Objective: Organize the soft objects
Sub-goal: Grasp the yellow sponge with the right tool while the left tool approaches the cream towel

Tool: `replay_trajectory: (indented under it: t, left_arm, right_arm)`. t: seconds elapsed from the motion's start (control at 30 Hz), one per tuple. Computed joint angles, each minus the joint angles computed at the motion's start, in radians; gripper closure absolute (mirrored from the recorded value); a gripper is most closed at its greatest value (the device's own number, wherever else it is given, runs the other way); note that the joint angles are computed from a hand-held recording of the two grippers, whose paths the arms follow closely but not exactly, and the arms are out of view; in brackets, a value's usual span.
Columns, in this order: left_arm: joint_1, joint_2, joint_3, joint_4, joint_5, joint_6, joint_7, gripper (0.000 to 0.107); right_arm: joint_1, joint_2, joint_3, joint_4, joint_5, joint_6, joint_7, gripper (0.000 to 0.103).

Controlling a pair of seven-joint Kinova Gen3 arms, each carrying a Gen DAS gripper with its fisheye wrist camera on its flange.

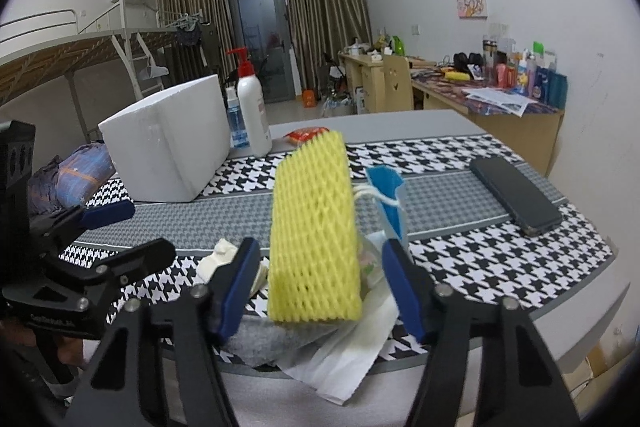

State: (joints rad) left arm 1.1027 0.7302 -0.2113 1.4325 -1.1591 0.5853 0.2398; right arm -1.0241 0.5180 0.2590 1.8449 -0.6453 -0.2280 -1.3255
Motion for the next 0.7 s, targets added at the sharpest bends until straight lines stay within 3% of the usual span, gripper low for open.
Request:
replay_trajectory:
  t: [0.4,0.7]
  left_arm:
    - [-0.067,0.055,0.050,-0.113,0.181,0.045,-0.205,0.006]
    - [-0.111,0.089,0.071,-0.180,0.360,0.028,-0.411,0.016]
  right_arm:
    - [0.076,-0.008,-0.070,0.015,0.065,0.010,-0.067,0.069]
    - [0.097,-0.013,-0.088,0.030,0.112,-0.001,-0.100,0.076]
